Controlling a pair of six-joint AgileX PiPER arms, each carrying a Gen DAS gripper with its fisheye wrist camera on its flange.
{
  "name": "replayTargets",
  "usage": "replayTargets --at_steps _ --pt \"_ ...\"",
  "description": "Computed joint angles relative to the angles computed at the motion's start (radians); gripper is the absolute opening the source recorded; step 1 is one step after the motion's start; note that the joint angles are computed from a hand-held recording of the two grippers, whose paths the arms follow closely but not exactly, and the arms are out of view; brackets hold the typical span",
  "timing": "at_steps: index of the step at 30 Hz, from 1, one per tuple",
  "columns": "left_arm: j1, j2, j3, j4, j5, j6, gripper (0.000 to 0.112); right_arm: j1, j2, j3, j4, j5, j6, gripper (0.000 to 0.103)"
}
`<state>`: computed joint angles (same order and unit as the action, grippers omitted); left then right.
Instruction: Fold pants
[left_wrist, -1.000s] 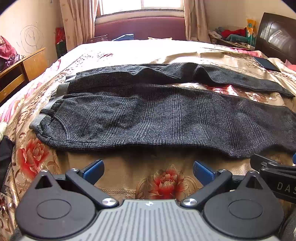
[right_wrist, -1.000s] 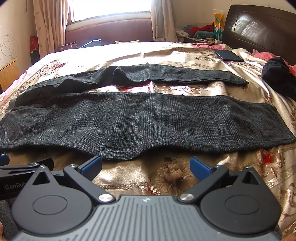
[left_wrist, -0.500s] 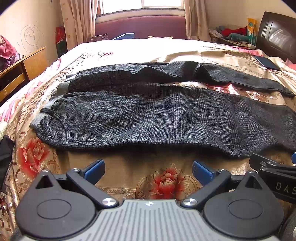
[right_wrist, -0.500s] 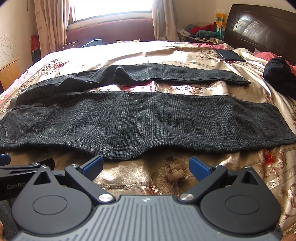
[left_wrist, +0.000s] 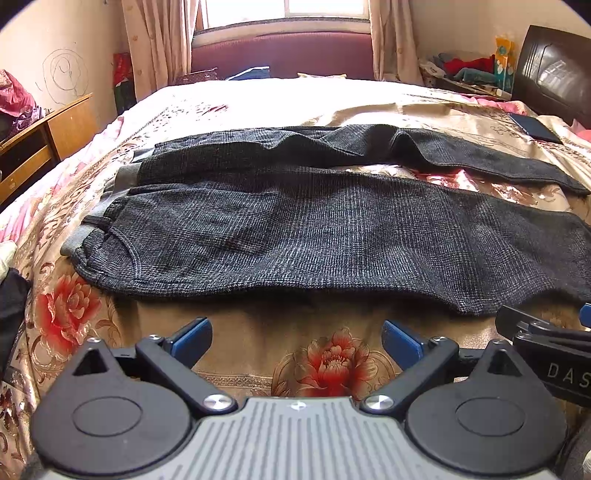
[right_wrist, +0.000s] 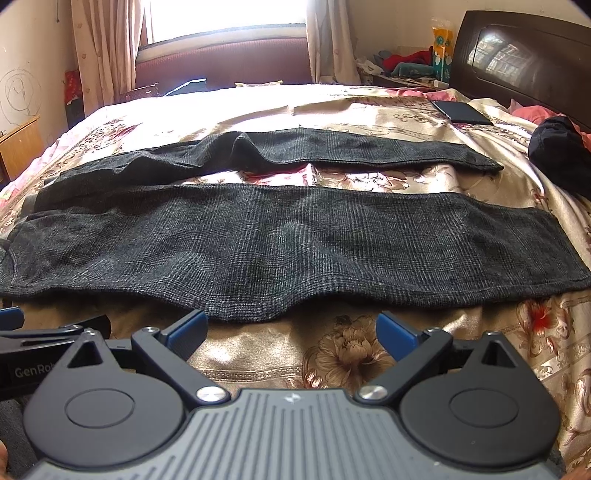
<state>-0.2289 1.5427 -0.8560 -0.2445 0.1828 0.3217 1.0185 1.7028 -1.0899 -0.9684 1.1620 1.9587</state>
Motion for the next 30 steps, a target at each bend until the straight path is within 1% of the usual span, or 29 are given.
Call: replayTargets --at_steps 5,8,11,12,15,16,17,18,20,21,23,25,27,28,30 --pt "0.001 -0.001 -0.008 0.009 0.007 -0.022 0.103 -0.002 -0.003 -0.007 -0.005 -0.002 -0.011 0.096" --pt "0.01 -0.014 -0.012 0.002 0.003 0.002 0.103 0.001 -0.008 -0.02 -0.025 0.001 -0.032 0.096" --pt "0.044 -0.021 -0.033 -0.114 0.015 0.138 0.103 -0.01 -0.004 -0.052 -0.053 -0.016 -0.07 0.096" --pt "0.07 -0.014 -0.055 -0.181 0.041 0.207 0.103 -0.021 -0.005 -0.062 -0.059 -0.038 -0.087 0.096" --pt "0.162 0.024 -0.139 -0.328 0.14 0.35 0.103 -0.063 0.025 -0.123 -0.07 -0.114 -0.144 0.096" --pt "0.189 0.036 -0.161 -0.368 0.154 0.394 0.103 -0.081 0.048 -0.162 -0.067 -0.14 -0.184 0.096" --pt "0.217 0.048 -0.182 -0.409 0.158 0.447 0.103 -0.095 0.07 -0.197 -0.063 -0.161 -0.222 0.096" --pt "0.234 0.058 -0.198 -0.423 0.14 0.482 0.103 -0.109 0.096 -0.234 -0.059 -0.182 -0.261 0.096" --pt "0.263 0.091 -0.236 -0.429 0.084 0.538 0.103 -0.14 0.155 -0.321 -0.032 -0.243 -0.356 0.096" --pt "0.278 0.114 -0.261 -0.428 0.071 0.554 0.103 -0.154 0.178 -0.356 -0.014 -0.274 -0.397 0.096" --pt "0.321 0.19 -0.345 -0.383 0.068 0.533 0.103 -0.177 0.249 -0.459 0.032 -0.33 -0.5 0.096" --pt "0.358 0.276 -0.443 -0.323 0.084 0.499 0.103 -0.191 0.323 -0.564 0.067 -0.365 -0.601 0.096" --pt "0.381 0.366 -0.544 -0.243 0.091 0.473 0.103 -0.208 0.41 -0.693 0.129 -0.385 -0.728 0.096" --pt "0.385 0.4 -0.577 -0.189 0.084 0.446 0.103 -0.217 0.455 -0.764 0.18 -0.383 -0.801 0.096" --pt "0.394 0.46 -0.633 -0.149 0.086 0.455 0.103 -0.237 0.554 -0.923 0.295 -0.364 -0.946 0.094"
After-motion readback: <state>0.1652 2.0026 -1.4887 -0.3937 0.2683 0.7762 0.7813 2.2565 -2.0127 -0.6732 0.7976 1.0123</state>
